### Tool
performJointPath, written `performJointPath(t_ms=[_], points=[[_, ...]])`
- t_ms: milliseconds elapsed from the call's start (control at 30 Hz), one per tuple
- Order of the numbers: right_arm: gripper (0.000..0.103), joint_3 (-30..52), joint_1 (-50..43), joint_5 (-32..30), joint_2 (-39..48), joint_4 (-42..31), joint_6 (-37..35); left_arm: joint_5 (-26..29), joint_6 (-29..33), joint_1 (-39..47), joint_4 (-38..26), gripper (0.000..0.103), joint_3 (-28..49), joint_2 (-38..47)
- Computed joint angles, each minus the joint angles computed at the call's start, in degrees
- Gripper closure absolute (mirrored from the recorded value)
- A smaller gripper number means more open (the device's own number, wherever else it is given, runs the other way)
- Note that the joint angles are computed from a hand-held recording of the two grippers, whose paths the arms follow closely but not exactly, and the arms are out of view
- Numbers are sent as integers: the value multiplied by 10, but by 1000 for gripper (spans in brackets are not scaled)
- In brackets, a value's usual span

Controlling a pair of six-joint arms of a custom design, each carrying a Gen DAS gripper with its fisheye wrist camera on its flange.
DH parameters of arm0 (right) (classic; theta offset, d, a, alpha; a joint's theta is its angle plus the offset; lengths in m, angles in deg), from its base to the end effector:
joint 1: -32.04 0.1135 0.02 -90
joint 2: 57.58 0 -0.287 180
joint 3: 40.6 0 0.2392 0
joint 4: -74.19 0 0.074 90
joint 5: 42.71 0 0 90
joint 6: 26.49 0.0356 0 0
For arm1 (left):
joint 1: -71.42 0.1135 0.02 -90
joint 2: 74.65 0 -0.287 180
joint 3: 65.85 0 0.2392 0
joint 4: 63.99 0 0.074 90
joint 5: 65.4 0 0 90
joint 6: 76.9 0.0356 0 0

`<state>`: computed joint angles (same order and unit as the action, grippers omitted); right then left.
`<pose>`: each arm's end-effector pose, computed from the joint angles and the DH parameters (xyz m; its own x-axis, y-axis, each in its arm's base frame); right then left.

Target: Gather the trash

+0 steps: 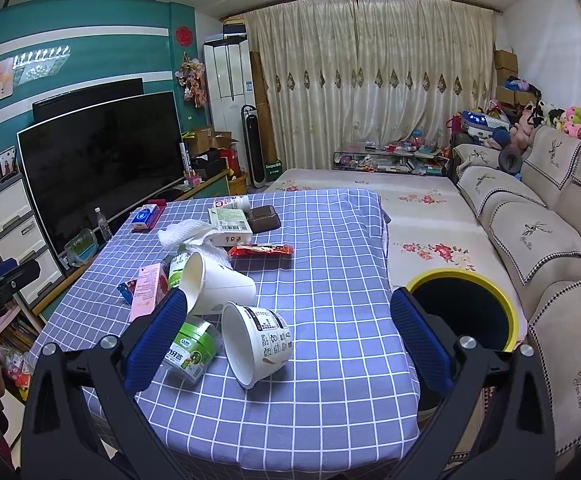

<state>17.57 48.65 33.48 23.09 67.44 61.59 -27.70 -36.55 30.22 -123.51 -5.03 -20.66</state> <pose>0.2747 0.0908 0.2521 -0.4520 -0.1688 -0.8759 -0.4926 0.8659 0.0873 0.1290 -0.0755 0.2979 -0.4194 -0.2522 -0.8720 -0.4289 0.9017 -0.0545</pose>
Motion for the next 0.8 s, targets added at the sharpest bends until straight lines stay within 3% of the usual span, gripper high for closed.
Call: performJointPath(t_ms=[800], points=[[6,2,-5,-5,14,3,2,24,9,18,15,4,-11,2]])
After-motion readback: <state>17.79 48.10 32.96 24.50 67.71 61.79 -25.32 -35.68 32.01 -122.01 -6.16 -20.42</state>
